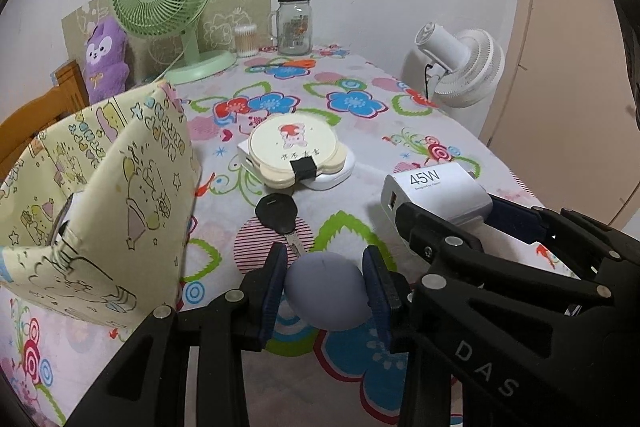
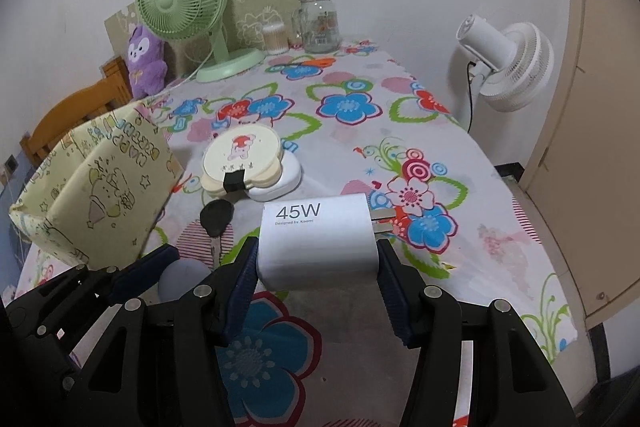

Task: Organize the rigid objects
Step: 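Carry the grey ball and large white charger over the fabric basket with both grippers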

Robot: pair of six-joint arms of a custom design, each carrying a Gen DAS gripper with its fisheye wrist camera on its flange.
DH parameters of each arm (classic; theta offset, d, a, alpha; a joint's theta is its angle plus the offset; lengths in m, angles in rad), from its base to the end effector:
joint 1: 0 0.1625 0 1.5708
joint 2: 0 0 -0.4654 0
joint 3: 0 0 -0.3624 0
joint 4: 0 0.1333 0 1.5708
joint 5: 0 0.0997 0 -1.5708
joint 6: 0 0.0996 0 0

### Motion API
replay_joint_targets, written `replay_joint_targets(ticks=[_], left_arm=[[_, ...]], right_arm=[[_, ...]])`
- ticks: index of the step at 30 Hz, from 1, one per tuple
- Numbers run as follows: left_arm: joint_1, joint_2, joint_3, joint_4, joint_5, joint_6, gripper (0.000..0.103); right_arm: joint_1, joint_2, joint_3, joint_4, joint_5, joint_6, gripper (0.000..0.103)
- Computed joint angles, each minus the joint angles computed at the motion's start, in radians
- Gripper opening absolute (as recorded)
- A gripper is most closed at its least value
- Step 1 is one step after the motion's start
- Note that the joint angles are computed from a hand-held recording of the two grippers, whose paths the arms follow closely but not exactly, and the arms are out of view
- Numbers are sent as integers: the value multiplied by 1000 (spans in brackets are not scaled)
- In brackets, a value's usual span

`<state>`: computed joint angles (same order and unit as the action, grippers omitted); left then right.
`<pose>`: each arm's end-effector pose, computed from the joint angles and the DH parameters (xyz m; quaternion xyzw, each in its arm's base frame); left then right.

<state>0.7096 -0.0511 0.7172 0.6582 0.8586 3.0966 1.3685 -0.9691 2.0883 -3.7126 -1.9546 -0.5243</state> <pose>-0.3801 -0.5880 -0.1351 0.3298 0.8708 -0.2550 0.2606 -0.0169 -0.5604 0.2571 0.0451 -0.8600 0.3899 0.3262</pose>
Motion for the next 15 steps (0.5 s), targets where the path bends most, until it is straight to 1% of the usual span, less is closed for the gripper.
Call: replay_joint_targets(ticks=[8, 15], left_arm=[[-8, -25, 16, -1, 25, 7, 40], [-13, -54, 28, -16, 39, 46, 40]], right_arm=[[21, -18, 19, -34, -11, 21, 60], [53, -24, 15, -62, -34, 29, 60]])
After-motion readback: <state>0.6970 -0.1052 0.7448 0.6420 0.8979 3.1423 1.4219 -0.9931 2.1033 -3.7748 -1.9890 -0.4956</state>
